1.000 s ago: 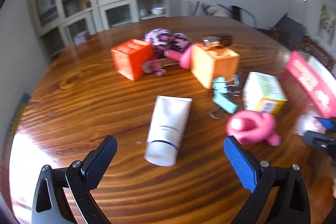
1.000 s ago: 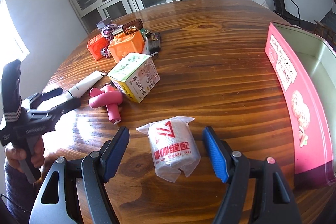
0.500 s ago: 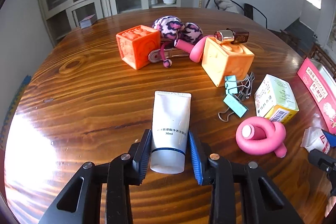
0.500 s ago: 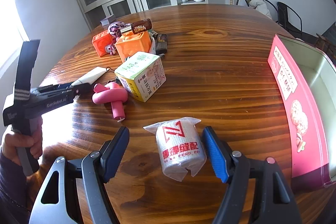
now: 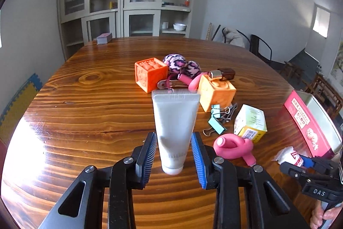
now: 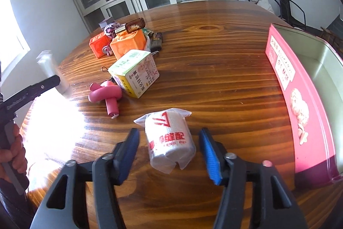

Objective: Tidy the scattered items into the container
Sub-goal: 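Lift the white tube with the left tool while the right tool grasps the white roll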

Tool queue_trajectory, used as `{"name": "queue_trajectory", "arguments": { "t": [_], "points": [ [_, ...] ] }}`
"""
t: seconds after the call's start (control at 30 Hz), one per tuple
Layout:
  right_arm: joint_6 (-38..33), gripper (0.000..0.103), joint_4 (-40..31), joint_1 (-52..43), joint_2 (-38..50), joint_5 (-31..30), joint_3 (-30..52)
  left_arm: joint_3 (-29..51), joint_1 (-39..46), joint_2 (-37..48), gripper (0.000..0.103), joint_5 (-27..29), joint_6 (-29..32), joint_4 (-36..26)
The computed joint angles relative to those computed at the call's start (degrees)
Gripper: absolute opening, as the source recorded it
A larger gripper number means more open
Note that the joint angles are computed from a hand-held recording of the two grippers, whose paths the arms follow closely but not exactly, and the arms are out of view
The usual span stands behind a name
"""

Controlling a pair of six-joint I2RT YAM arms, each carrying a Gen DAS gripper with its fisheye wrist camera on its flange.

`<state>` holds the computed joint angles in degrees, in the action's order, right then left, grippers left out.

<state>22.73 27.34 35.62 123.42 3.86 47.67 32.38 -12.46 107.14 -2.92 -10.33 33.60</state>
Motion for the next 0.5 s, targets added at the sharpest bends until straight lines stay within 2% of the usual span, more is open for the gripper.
{"name": "queue_trajectory", "arguments": {
  "t": [0.03,0.2,0.23,0.27,0.3,0.33,0.37,0.5],
  "points": [
    [-0.1,0.043,-0.1,0.0,0.1,-0.1,0.1,0.0,-0.1,0.0,0.036,0.3,0.0,0.0],
    [0.4,0.041,0.9,-0.4,0.2,-1.1,-0.2,2.5,-1.1,3.0,0.036,-2.4,0.4,-1.6],
    [0.5,0.041,0.9,-0.3,0.2,-1.0,-0.2,3.3,-1.1,4.0,0.039,-2.8,0.3,-2.3],
    [0.6,0.041,0.7,-0.2,0.3,-0.7,-0.1,4.0,-1.0,4.7,0.054,-3.1,0.1,-2.9],
    [0.7,0.041,0.5,0.0,0.2,-0.5,0.0,4.6,-1.0,5.4,0.064,-3.6,-0.1,-3.1],
    [0.7,0.041,0.4,0.1,0.1,-0.3,-0.1,5.0,-1.2,6.1,0.084,-4.6,-0.5,-2.7],
    [0.7,0.041,0.4,0.1,0.1,-0.3,-0.1,5.2,-1.5,6.8,0.090,-5.5,-0.7,-1.9],
    [0.7,0.041,0.3,0.2,0.1,-0.2,-0.1,6.9,-2.1,8.3,0.090,-5.7,-1.0,-2.4]
  ]
}}
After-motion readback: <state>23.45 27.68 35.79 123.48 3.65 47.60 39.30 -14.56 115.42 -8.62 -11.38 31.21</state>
